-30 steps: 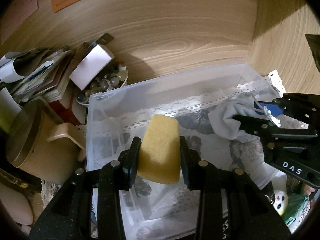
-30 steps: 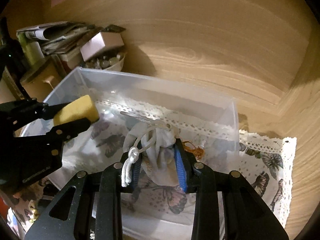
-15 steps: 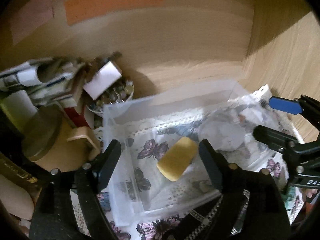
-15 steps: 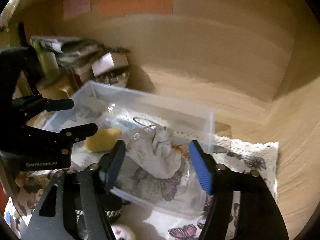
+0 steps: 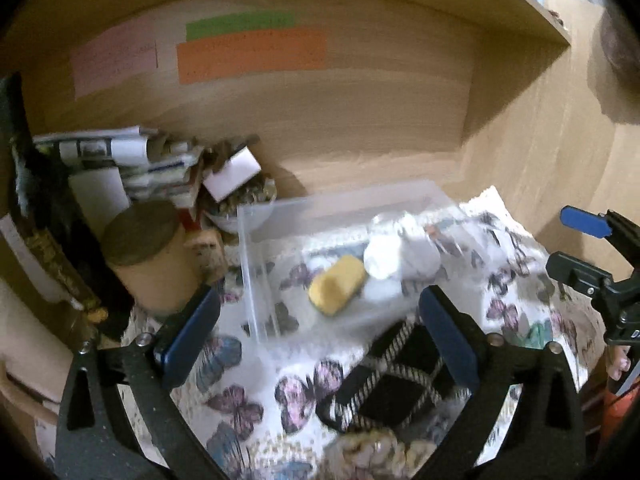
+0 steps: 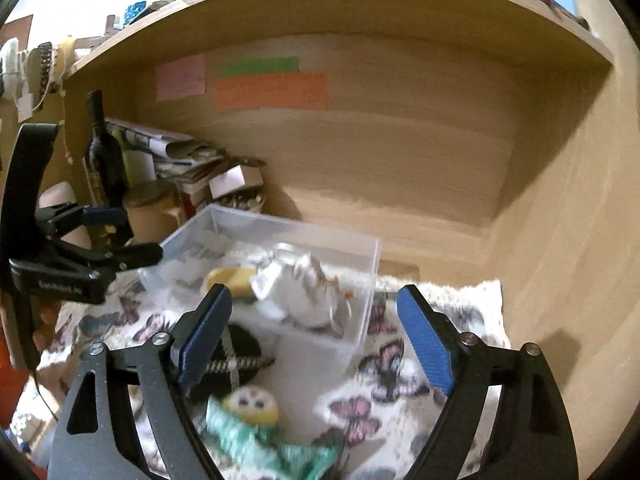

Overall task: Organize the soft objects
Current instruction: 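Grasp the green knit cloth with the right tool while the left tool grasps the black chain-trimmed item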

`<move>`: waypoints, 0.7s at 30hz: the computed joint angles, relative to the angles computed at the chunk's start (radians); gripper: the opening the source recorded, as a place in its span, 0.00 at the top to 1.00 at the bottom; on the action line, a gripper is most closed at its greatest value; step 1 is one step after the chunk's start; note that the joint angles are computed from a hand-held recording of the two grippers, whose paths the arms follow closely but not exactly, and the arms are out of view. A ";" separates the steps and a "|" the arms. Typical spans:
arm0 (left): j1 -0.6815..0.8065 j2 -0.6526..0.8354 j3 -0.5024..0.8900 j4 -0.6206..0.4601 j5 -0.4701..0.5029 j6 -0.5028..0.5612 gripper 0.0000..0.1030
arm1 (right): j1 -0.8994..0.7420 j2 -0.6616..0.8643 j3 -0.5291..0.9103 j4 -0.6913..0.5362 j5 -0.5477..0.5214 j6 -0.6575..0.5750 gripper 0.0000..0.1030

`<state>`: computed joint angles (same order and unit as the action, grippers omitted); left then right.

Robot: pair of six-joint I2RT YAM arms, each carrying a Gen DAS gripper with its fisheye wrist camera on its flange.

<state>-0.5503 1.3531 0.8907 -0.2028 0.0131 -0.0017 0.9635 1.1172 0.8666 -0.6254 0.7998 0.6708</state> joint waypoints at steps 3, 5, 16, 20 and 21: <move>-0.009 -0.016 -0.044 -0.015 0.011 -0.008 0.02 | 0.053 -0.001 -0.038 -0.039 0.015 0.092 0.19; -0.025 -0.008 -0.059 -0.019 0.013 -0.010 0.02 | 0.091 0.011 -0.058 -0.070 0.020 0.165 0.19; -0.142 0.131 -0.094 0.034 -0.010 -0.008 0.02 | 0.178 0.040 -0.175 -0.002 -0.070 0.362 0.20; -0.142 0.189 -0.072 0.050 0.007 -0.016 0.12 | 0.154 0.052 -0.209 0.040 -0.113 0.373 0.34; -0.142 0.201 -0.064 0.046 0.017 -0.010 0.20 | 0.149 0.052 -0.212 0.041 -0.120 0.371 0.44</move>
<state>-0.6925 1.5539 0.8266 -0.1566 0.0300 -0.0116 1.1125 1.1690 0.6544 -0.5841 0.6799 1.0417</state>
